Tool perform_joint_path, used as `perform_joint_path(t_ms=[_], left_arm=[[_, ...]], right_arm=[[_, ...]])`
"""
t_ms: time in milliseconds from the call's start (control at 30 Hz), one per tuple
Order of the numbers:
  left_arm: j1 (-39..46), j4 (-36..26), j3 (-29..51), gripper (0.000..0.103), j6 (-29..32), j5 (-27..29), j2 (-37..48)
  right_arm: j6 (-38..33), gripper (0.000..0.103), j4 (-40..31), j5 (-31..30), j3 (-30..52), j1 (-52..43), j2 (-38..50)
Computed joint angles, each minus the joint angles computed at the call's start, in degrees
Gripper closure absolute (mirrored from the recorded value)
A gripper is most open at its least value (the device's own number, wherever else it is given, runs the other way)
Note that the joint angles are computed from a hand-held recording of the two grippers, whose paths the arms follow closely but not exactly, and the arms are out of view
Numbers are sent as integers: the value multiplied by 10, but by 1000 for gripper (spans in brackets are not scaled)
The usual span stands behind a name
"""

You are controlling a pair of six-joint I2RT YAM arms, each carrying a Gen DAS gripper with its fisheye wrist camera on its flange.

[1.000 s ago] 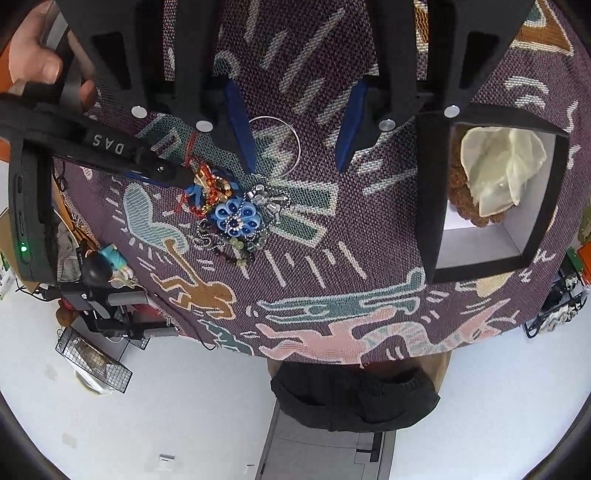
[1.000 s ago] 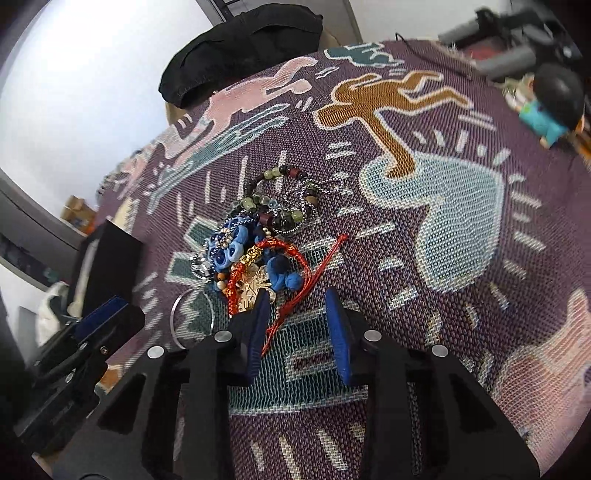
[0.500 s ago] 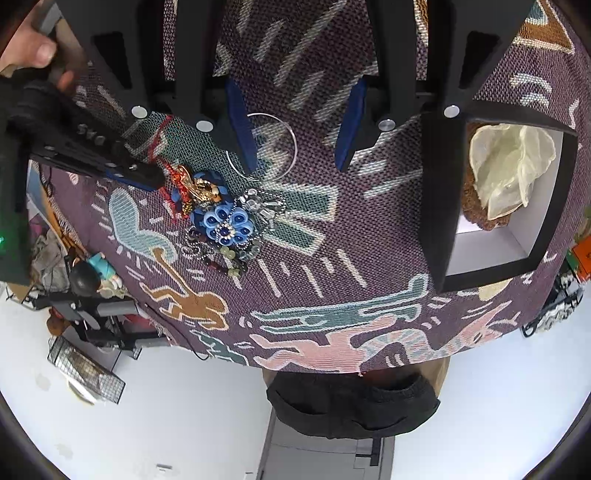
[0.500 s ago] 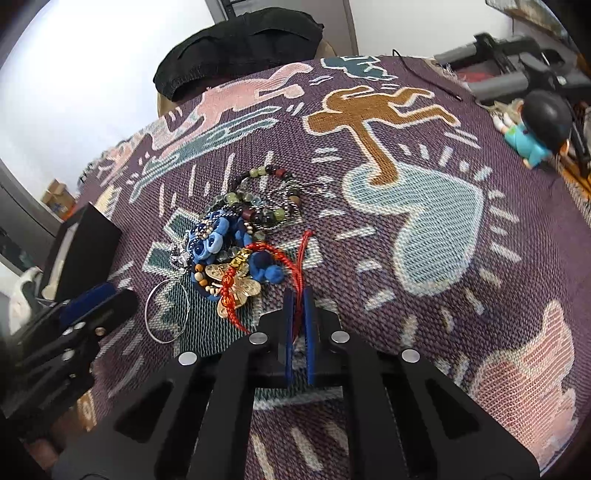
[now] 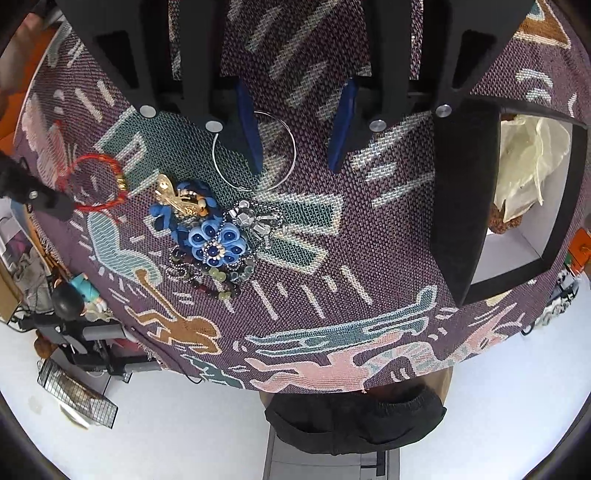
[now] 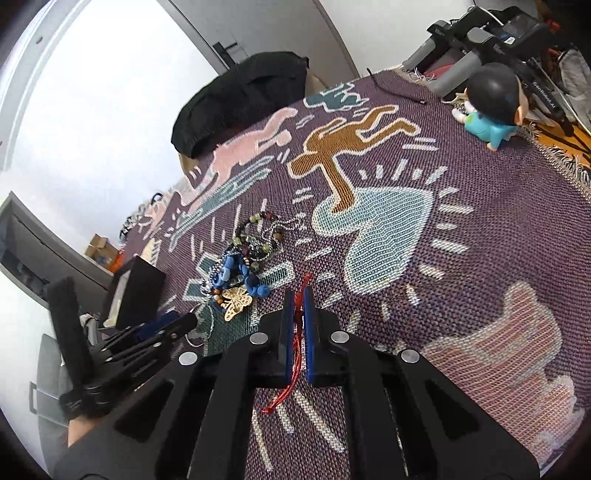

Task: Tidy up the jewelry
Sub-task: 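Grasp the red string bracelet from the jewelry pile with the right tool, then grasp the silver hoop earring with the left tool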

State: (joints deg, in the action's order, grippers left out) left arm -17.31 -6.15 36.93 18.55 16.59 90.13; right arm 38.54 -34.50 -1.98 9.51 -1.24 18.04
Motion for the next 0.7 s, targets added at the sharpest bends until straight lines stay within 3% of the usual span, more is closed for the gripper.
perform_joint_path(t_ms=[133, 200, 233, 267, 433, 500, 567, 700], left_arm=[[-2, -23, 11, 67, -2, 8, -1], [-1, -38, 14, 38, -4, 29, -10], [-2, -28, 5, 16, -8, 32, -23], [-2, -21, -3, 12, -6, 43, -34], [-40, -10, -4, 13, -6, -14, -34], [-49, -2, -3, 18, -2, -34, -21], [-48, -6, 6, 33, 1, -36, 5], [-54, 37, -23, 38, -2, -47, -2]], right_arm=[[-20, 97, -28, -31, 1, -39, -37], [-23, 97, -27, -38, -1, -45, -39], [-31, 97, -27, -48, -3, -56, -40], [-33, 97, -30, -52, -5, -59, -44], [-46, 97, -37, -79, -13, -91, -56], [-56, 97, -47, -89, -10, -108, -65], [-64, 97, -55, -96, -8, -120, -72], [-67, 97, -54, -99, -8, -127, -75]])
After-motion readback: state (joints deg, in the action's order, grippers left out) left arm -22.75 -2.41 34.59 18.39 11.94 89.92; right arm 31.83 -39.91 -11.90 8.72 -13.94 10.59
